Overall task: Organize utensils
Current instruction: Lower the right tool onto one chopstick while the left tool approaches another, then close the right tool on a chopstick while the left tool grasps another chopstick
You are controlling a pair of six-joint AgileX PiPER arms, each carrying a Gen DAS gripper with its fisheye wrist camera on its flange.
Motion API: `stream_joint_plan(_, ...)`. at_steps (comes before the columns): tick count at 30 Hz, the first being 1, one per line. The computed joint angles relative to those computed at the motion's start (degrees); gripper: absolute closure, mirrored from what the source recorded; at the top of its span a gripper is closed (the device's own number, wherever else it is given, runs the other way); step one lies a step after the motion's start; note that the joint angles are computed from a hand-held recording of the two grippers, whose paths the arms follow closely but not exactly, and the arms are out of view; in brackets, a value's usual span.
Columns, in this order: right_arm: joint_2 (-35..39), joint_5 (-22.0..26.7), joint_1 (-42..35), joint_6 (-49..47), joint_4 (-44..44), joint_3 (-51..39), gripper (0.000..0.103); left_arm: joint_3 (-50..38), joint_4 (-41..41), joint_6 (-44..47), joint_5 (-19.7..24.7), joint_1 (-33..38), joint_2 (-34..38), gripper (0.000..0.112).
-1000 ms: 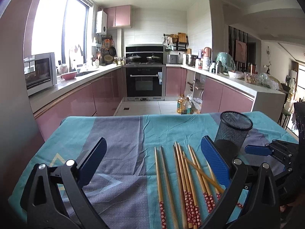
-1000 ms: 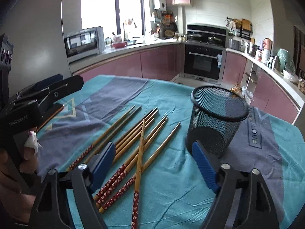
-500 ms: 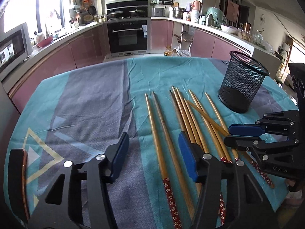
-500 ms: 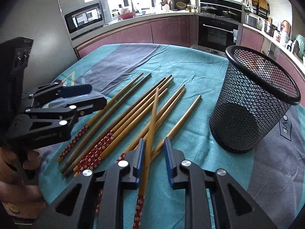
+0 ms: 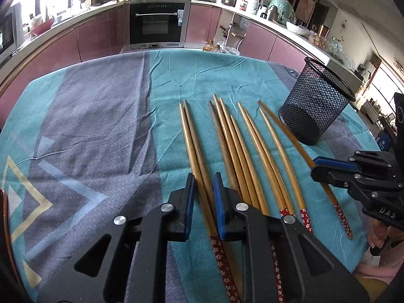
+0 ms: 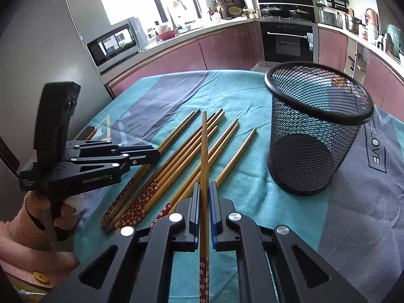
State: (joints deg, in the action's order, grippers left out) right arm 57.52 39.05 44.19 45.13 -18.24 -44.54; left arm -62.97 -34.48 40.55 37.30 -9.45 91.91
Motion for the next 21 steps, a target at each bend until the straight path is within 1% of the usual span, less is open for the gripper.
stream_joint_plan(1,-0.62,0.04,0.13,0.09,-0.15,0.08,0.097,-0.27,0.08,-0.34,0.32,0.18,0.07,0.098)
stream_joint_plan(2,-1.12,0.18,0.31,0.13,-0.33,0.03,0.097,-0.47,-0.26,-0.09,0.98,0.75,-0.11,0.101)
stream_joint_plan(3,-1.95,0.53,0.75,0.55,-0.9,0.17,0.097,-0.78,-0.48,-0.04,1.31,0.93,-0.04,0.108)
stream_joint_plan(4,-2.81,0.98,1.44,1.4,-1.85,0.27,0.097,-1.32,-1.2,0.3,2.33,1.38,0.21,0.111)
stream_joint_plan(5,-3.23,1.09,1.47,1.27,-1.86,0.2,0.097,-1.12,-2.62,1.76,4.26,2.8,-0.54,0.111)
stream_joint_plan(6,-3.84,1.23,1.71,1.42,-2.12,0.26,0.097,-1.28,-3.23,2.4,4.94,3.14,-0.46,0.111)
stream_joint_plan(8,-4.66,1.59,1.85,1.36,-2.12,0.42,0.097,-1.12,-0.66,0.83,3.82,2.47,-0.53,0.11)
stream_joint_plan(9,-4.63,1.71,2.02,1.6,-2.26,0.26,0.097,-0.55,-0.15,0.58,2.82,2.23,-0.89,0.106)
stream_joint_plan(10,-4.74,1.7,2.13,1.88,-2.43,0.37,0.097,-0.5,0.7,0.21,2.34,1.96,-1.01,0.092)
stream_joint_plan(11,-4.98,1.58,1.95,1.75,-2.17,0.65,0.097,-0.83,1.55,-0.29,2.46,1.73,-0.83,0.084)
stream_joint_plan(13,-5.3,1.44,1.68,1.61,-1.75,0.91,0.097,-0.74,2.34,-0.54,1.84,1.31,-0.75,0.084)
stream_joint_plan(18,-5.81,1.08,1.64,2.32,-2.04,1.73,0.097,-1.9,5.04,-2.07,1.89,0.12,-0.33,0.086)
stream_joint_plan(20,-5.63,1.51,2.74,4.14,-3.56,1.72,0.097,-3.11,5.2,-2.16,2.48,-0.24,0.49,0.095)
stream_joint_plan(21,-5.78,1.77,3.03,4.61,-4.06,1.78,0.097,-3.78,5.28,-2.3,2.8,-0.33,0.98,0.097)
